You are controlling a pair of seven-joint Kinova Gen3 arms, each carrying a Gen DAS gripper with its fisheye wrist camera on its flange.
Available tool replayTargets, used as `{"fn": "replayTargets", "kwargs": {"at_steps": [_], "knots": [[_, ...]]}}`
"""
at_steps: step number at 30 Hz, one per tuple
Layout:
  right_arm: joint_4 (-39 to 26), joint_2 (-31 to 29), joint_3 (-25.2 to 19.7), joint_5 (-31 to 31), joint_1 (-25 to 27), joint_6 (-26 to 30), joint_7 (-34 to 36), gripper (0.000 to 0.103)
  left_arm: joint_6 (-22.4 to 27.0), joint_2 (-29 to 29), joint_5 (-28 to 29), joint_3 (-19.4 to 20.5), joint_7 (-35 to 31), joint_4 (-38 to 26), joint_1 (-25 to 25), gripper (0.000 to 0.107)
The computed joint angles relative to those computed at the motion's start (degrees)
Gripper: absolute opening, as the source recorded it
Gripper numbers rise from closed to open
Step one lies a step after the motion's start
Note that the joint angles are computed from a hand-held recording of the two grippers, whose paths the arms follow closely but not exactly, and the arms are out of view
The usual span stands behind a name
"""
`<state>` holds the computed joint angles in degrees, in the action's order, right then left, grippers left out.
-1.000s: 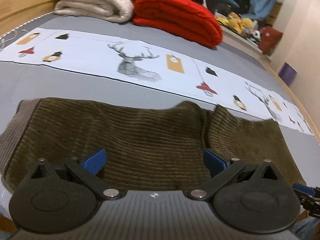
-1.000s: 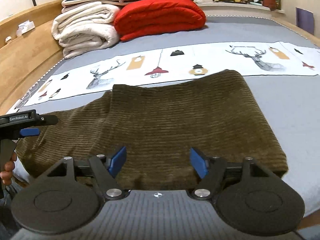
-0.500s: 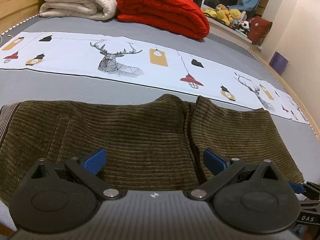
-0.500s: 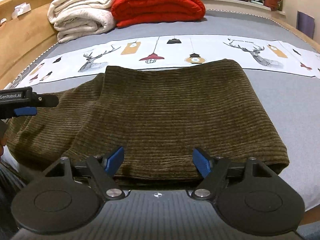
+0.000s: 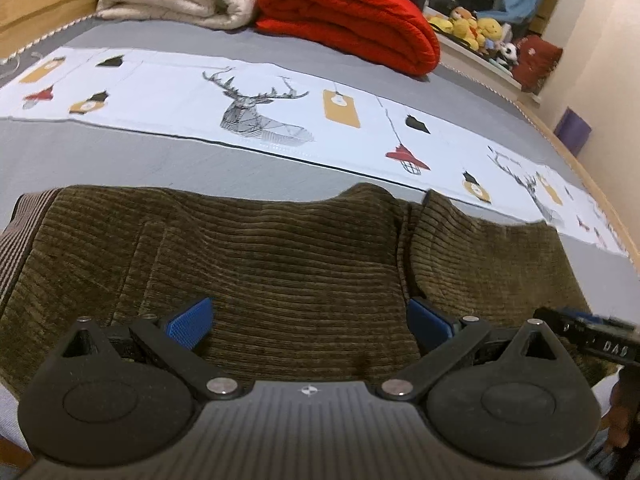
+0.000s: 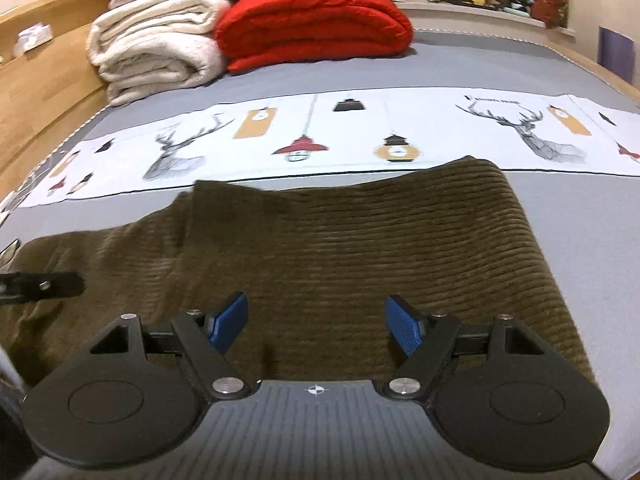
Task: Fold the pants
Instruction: 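Move both grippers to the folded pants edge to grasp it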
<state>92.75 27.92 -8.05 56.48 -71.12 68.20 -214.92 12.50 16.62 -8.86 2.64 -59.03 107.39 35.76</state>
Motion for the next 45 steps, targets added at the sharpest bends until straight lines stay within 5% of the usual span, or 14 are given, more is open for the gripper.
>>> {"fn": "replayTargets", "kwargs": {"at_steps": [2, 8, 12, 15, 18, 22, 25, 28, 33, 36, 40, 45], "knots": [[1.1, -0.3, 0.3, -0.5, 0.1, -0.6, -1.0, 0.078, 0.0, -0.3, -0.3, 0.3, 1.8, 0.0, -1.3, 0.103], [3.4, -0.4, 1.1, -2.5, -0.4, -1.7, -3.4, 0.078, -1.2, -2.4, -5.9, -9.8, 15.7, 1.7, 2.6, 0.103], [3.7, -0.1, 1.7, -2.1, -0.3, -2.4, -3.0, 0.078, -1.2, -3.7, -10.5, -10.1, 25.0, 2.9, -0.8, 0.103], [2.6, 0.2, 4.6, -1.8, -0.4, -4.8, 0.3, 0.078, -1.2, -4.8, -17.5, -17.4, 32.0, 3.9, 4.7, 0.103], [0.5, 1.3, 7.0, 0.0, -0.1, -6.5, 4.6, 0.078, 4.0, -5.7, -24.5, -25.4, 37.6, 2.3, 12.3, 0.103], [-2.8, 2.9, 2.8, 4.8, 6.5, -7.8, 10.1, 0.078, 9.6, -4.5, -32.9, -32.8, 45.1, 0.8, 20.2, 0.103], [-8.2, 6.0, -3.3, 5.5, 14.4, -8.6, 16.9, 0.078, 10.2, -3.4, -31.8, -28.0, 42.5, -0.1, 16.2, 0.103], [-16.2, 11.9, -9.7, 5.7, 20.1, -2.9, 23.4, 0.079, 11.5, -2.7, -30.7, -22.0, 37.9, -1.3, 12.0, 0.103], [-18.2, 13.7, -14.7, 9.8, 21.3, 3.4, 19.8, 0.084, 13.2, -0.9, -34.6, -24.1, 38.5, -2.1, 16.0, 0.103], [-10.2, 7.5, -9.0, 5.9, 16.9, 0.8, 12.9, 0.085, 12.9, -1.0, -33.2, -22.6, 38.2, -1.9, 14.5, 0.103], [0.4, -0.9, -0.6, -2.5, 6.3, 4.5, 3.5, 0.087, 13.6, -1.1, -34.7, -19.3, 40.1, -1.8, 11.8, 0.103], [11.2, -8.4, 4.8, -14.1, -3.3, 5.0, -8.1, 0.089, 14.3, -0.5, -34.2, -14.3, 39.3, -2.4, 7.9, 0.103]]}}
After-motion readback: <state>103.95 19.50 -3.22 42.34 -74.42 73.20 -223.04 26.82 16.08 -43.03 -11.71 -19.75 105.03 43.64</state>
